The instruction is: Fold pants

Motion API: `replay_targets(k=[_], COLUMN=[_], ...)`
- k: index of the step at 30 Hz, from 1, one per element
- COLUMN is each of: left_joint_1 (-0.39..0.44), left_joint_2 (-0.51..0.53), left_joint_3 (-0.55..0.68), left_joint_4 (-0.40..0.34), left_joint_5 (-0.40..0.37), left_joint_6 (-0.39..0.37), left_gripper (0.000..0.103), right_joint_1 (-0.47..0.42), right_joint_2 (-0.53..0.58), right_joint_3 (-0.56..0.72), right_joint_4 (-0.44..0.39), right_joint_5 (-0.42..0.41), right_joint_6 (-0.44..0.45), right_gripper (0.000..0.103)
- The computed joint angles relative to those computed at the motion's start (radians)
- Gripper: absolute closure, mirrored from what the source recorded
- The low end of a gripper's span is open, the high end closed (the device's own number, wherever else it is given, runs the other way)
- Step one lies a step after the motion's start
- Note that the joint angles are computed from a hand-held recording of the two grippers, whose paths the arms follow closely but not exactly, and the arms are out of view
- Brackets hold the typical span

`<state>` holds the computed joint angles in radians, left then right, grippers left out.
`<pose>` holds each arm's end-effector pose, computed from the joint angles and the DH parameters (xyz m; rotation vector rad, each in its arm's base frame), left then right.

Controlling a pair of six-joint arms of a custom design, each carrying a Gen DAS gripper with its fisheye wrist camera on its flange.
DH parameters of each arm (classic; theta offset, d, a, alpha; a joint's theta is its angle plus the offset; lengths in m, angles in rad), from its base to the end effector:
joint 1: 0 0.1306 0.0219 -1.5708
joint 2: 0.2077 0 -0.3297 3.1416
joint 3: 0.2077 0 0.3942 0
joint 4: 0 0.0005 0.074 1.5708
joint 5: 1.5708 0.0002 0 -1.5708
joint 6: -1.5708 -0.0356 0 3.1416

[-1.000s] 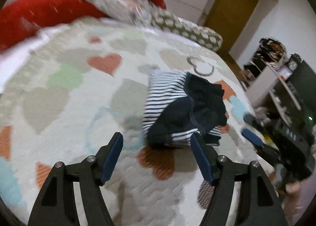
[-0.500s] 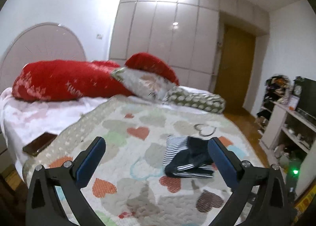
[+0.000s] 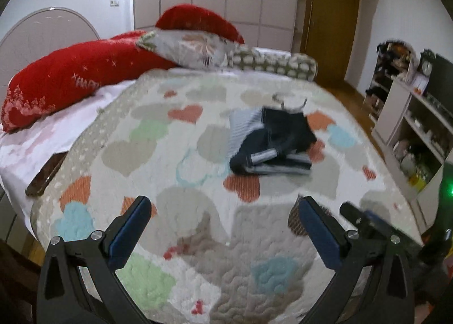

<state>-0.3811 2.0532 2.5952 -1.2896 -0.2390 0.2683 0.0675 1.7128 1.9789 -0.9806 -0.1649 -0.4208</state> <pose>0.6054 -0.2340 0.5142 0.0093 2.2930 -0.0583 0.5958 0.0456 0.4724 0.3204 2.2908 0.4403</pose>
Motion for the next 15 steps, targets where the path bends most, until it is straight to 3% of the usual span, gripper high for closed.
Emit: replay_targets(k=[8, 15], left_joint_1=[-0.009, -0.002], left_joint_2=[-0.033, 0.019], left_joint_3=[-0.078, 0.002], left_joint_4=[0.023, -0.053], left_joint_5=[0.027, 0.051], left_joint_6=[-0.016, 0.001], left_gripper=[0.000, 0.000], right_joint_1=[0.022, 0.035], right_joint_2=[0.003, 0.020], right_joint_3=[-0.001, 0.020], right_joint_4=[-0.017, -0.052], right_joint_5=[0.081, 0.122], right_joint_6=[0.055, 0.088], right_gripper=[0.037, 0.035])
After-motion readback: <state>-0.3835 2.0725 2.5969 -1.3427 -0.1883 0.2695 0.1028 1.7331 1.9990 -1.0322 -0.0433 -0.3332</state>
